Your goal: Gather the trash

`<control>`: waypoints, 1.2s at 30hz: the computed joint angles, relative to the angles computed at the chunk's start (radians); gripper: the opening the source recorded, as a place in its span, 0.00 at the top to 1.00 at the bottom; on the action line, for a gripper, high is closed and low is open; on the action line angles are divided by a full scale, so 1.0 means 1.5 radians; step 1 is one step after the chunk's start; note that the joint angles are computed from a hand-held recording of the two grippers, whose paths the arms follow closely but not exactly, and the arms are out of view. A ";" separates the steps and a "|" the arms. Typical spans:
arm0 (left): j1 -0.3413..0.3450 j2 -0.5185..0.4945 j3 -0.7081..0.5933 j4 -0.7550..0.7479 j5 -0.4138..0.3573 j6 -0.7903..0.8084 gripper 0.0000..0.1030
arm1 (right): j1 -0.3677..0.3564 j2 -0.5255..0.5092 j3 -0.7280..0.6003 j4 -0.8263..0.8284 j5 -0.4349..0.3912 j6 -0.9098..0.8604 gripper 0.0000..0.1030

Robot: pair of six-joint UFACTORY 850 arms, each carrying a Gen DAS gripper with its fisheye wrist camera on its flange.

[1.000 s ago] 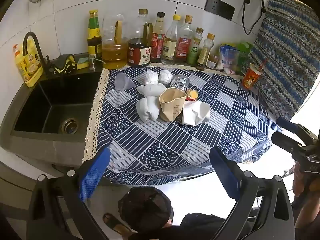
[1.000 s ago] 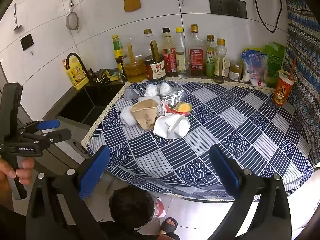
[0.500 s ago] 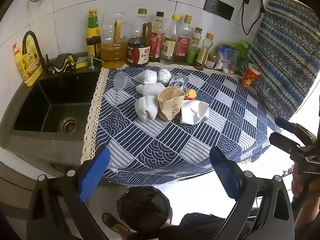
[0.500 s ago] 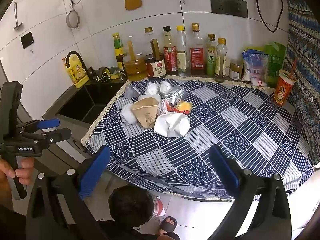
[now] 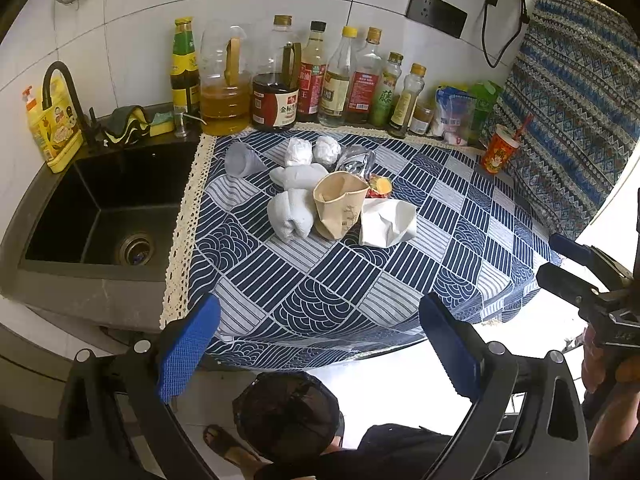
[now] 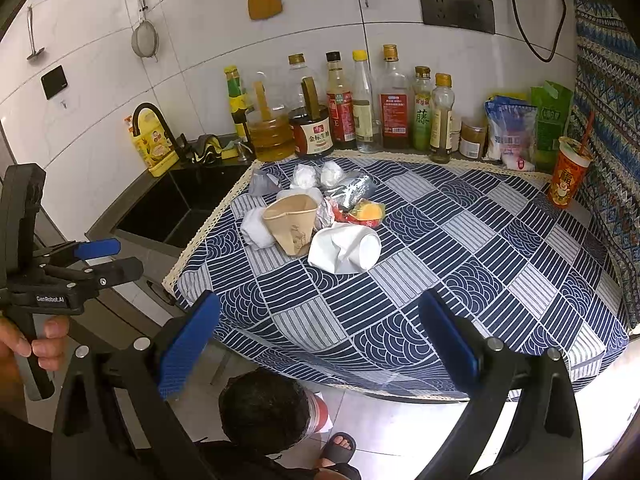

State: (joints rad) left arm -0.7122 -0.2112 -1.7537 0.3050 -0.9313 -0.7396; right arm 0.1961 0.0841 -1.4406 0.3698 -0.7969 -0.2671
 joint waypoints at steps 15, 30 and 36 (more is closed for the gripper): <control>0.001 -0.008 -0.007 -0.012 -0.005 0.011 0.06 | 0.007 -0.005 0.000 0.000 0.000 0.004 0.05; 0.013 -0.018 -0.016 -0.034 0.001 0.027 0.06 | 0.009 -0.021 -0.007 0.002 -0.003 0.003 0.05; 0.020 -0.024 -0.021 -0.045 0.005 0.033 0.06 | 0.008 -0.026 -0.008 0.001 -0.006 0.003 0.05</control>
State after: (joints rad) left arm -0.6815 -0.2476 -1.7857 0.2376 -0.9231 -0.6907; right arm 0.2080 0.0444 -1.4531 0.3710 -0.8065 -0.2621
